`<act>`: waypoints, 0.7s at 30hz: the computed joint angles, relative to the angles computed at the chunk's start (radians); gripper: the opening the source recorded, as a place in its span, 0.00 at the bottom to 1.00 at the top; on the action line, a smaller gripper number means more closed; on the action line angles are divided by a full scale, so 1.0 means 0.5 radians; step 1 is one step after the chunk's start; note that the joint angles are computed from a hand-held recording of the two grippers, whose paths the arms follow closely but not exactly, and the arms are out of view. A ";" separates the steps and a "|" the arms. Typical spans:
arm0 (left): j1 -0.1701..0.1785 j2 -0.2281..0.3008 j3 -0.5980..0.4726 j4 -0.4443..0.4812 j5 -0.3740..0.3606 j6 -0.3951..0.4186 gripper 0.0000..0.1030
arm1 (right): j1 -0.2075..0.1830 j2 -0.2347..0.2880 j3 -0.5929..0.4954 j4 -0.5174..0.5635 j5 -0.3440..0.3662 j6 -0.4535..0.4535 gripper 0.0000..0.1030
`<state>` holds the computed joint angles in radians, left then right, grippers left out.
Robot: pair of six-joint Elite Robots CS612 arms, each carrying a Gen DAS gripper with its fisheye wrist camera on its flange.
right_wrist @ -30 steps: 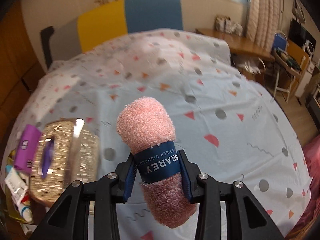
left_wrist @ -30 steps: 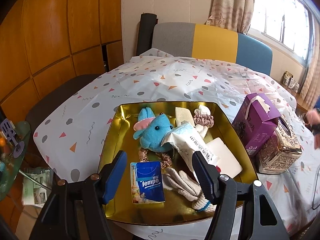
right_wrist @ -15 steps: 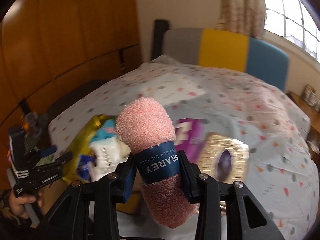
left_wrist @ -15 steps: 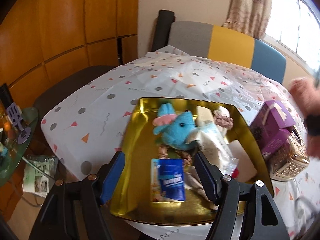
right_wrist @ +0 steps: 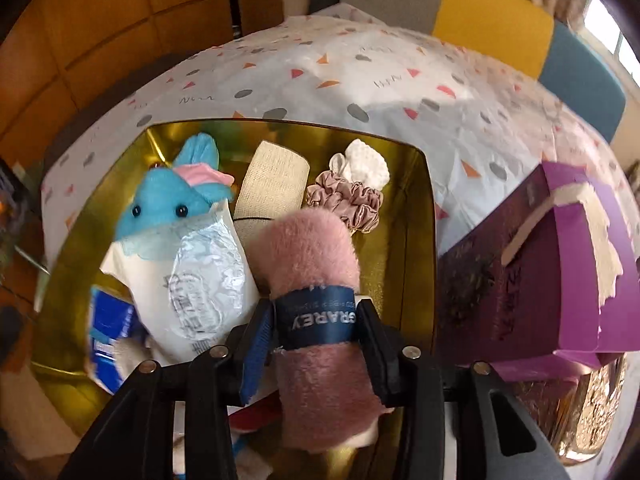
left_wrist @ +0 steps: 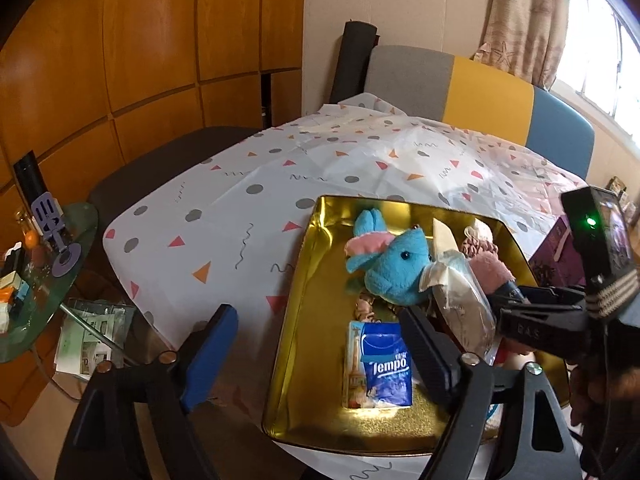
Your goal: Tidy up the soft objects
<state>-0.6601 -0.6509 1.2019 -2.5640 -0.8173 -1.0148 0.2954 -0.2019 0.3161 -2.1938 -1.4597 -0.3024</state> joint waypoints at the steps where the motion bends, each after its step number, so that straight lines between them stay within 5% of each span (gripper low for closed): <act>1: -0.002 0.000 -0.002 0.001 0.005 0.001 0.87 | -0.005 -0.034 0.074 -0.065 0.023 -0.003 0.45; 5: -0.016 0.003 -0.017 0.010 0.045 0.020 0.92 | -0.024 -0.221 0.450 -0.433 0.085 0.034 0.64; 15: -0.066 0.016 -0.053 -0.022 0.122 0.061 1.00 | -0.049 -0.539 1.122 -1.269 0.010 0.297 0.67; 21: -0.089 0.031 -0.081 -0.069 0.122 0.132 1.00 | -0.065 -0.649 1.364 -1.500 -0.101 0.399 0.67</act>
<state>-0.7047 -0.6353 1.1615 -2.5983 -0.7565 -0.9490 0.2627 -0.5262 0.9981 -2.9439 -1.5102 -0.1030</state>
